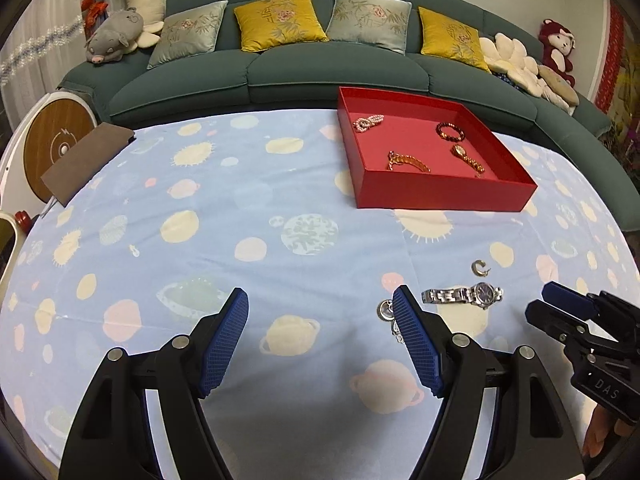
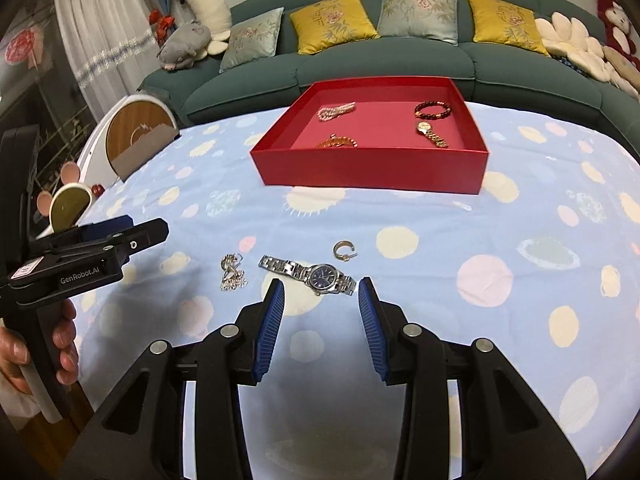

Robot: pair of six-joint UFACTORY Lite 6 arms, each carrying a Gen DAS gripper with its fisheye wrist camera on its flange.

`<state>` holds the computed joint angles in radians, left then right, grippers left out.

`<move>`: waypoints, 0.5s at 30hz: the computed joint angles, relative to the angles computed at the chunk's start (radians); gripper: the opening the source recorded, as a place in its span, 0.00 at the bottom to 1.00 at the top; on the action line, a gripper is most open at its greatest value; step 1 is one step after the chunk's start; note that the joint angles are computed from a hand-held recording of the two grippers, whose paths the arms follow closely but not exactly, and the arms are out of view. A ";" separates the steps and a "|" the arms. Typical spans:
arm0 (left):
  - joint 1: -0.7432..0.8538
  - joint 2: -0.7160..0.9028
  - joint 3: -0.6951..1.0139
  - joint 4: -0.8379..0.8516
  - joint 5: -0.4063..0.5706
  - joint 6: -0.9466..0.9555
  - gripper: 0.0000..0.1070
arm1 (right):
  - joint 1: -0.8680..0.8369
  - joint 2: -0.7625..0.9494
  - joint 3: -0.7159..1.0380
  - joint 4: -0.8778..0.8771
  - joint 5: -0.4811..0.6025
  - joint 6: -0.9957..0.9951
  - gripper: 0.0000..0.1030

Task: Organize jewelry
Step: 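Withdraw both open tools from the box toward the silver watch, then grasp the silver chain pendant with the left tool while the right tool grasps the silver watch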

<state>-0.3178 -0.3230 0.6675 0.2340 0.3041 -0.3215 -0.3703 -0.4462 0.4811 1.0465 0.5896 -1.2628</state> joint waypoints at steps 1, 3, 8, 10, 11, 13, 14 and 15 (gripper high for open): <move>-0.010 -0.001 -0.008 0.027 -0.004 -0.023 0.67 | 0.036 0.022 0.002 0.007 -0.033 -0.008 0.36; -0.006 -0.002 -0.013 -0.019 -0.008 0.035 0.67 | 0.085 0.076 0.005 0.031 -0.079 -0.025 0.37; 0.039 0.005 -0.019 -0.197 -0.016 0.227 0.67 | 0.143 0.213 0.047 0.102 -0.157 -0.100 0.45; 0.050 0.010 -0.028 -0.240 -0.018 0.278 0.67 | 0.153 0.249 0.065 0.132 -0.179 -0.128 0.46; 0.051 0.013 -0.033 -0.242 -0.018 0.286 0.67 | 0.154 0.267 0.076 0.142 -0.182 -0.134 0.47; 0.048 0.015 -0.044 -0.247 -0.021 0.299 0.67 | 0.153 0.293 0.091 0.159 -0.176 -0.149 0.49; 0.046 0.015 -0.049 -0.245 -0.022 0.302 0.67 | 0.158 0.295 0.092 0.166 -0.180 -0.155 0.50; 0.045 0.016 -0.053 -0.256 -0.022 0.316 0.67 | 0.168 0.291 0.090 0.159 -0.191 -0.149 0.50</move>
